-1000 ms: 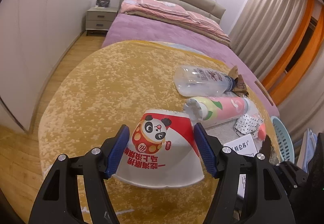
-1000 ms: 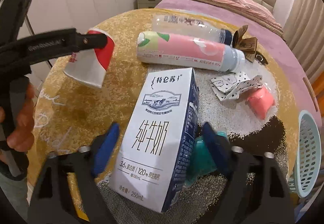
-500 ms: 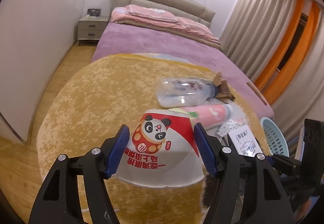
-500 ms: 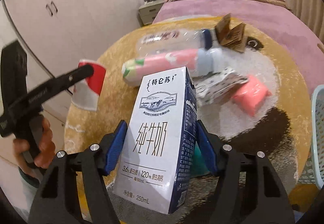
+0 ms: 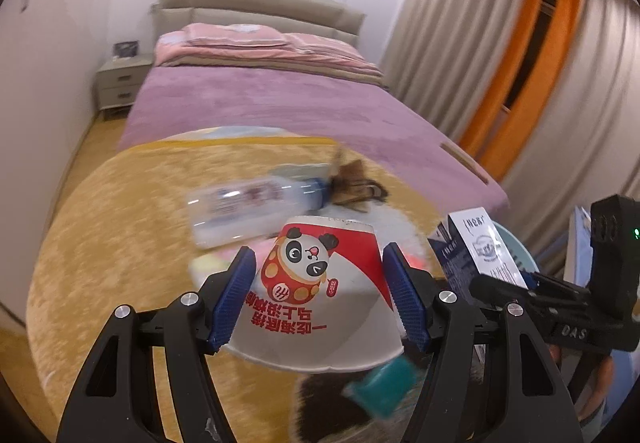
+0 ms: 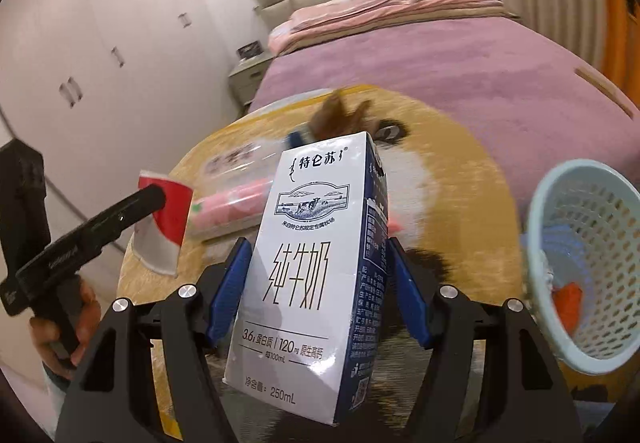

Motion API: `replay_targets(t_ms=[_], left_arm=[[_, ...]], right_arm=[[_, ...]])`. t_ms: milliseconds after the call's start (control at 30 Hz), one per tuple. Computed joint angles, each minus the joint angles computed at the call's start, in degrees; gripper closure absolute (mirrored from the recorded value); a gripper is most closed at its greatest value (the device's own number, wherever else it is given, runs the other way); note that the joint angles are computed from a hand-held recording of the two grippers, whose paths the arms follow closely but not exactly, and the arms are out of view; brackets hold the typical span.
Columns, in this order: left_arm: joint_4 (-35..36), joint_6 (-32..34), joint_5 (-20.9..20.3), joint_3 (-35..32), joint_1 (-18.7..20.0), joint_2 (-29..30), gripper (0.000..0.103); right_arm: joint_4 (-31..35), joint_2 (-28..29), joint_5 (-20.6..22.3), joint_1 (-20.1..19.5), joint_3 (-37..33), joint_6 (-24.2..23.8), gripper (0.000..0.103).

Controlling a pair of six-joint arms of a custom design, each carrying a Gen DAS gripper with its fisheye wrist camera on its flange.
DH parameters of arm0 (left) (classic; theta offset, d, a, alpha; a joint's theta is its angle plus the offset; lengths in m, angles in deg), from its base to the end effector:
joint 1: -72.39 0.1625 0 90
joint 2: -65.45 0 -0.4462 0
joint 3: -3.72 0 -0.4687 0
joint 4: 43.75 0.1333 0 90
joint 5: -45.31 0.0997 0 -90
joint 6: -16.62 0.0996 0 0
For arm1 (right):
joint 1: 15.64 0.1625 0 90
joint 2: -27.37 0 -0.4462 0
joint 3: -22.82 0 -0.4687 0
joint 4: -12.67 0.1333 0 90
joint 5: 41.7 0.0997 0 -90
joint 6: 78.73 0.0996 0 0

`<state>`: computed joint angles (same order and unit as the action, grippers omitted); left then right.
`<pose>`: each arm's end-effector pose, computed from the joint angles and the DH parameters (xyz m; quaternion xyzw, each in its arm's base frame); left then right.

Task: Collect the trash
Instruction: 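Carry the milk carton and panda cup toward the basket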

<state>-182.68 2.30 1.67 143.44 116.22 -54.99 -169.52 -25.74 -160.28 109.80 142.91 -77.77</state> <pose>-0.1009 -0.3815 0.3820 0.1470 0.8822 -0.3949 0.2102 0.4053 -0.4217 0.0513 0.2288 -0.9192 0.2761 0.1628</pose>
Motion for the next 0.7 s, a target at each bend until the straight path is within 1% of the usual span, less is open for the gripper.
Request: replay_targets(t_ms=[167, 333, 500, 600, 667, 700], left_arm=[[-5.28, 3.05, -3.34, -1.30, -0.02, 7.62, 0.039], [-10.16, 5.16, -7.94, -3.42, 0.39, 16.49, 0.039], [-12.08, 5.19, -12.91, -5.92, 1.15, 24.56, 0.039], [-13.63, 6.05, -14.44, -7.54, 0.80, 29.57, 0.039], [-14.41, 6.26, -15.25, -8.48, 0.64, 31.90, 0.039], [-14.97, 6.53, -16.28, -9.39, 0.70, 33.86, 0.039]], right_arm=[[-2.98, -3.57, -2.43, -2.49, 2.75, 0.92, 0.039], [-5.36, -6.74, -6.56, -4.75, 4.94, 1.50, 0.039], [-7.86, -9.21, -13.79, -6.60, 6.96, 1.03, 0.039], [-8.55, -10.73, -15.16, -8.80, 8.07, 1.44, 0.039], [-9.01, -11.66, -15.47, -10.47, 8.80, 1.59, 0.039], [-8.97, -11.98, -15.53, -11.24, 8.80, 1.63, 0.039]])
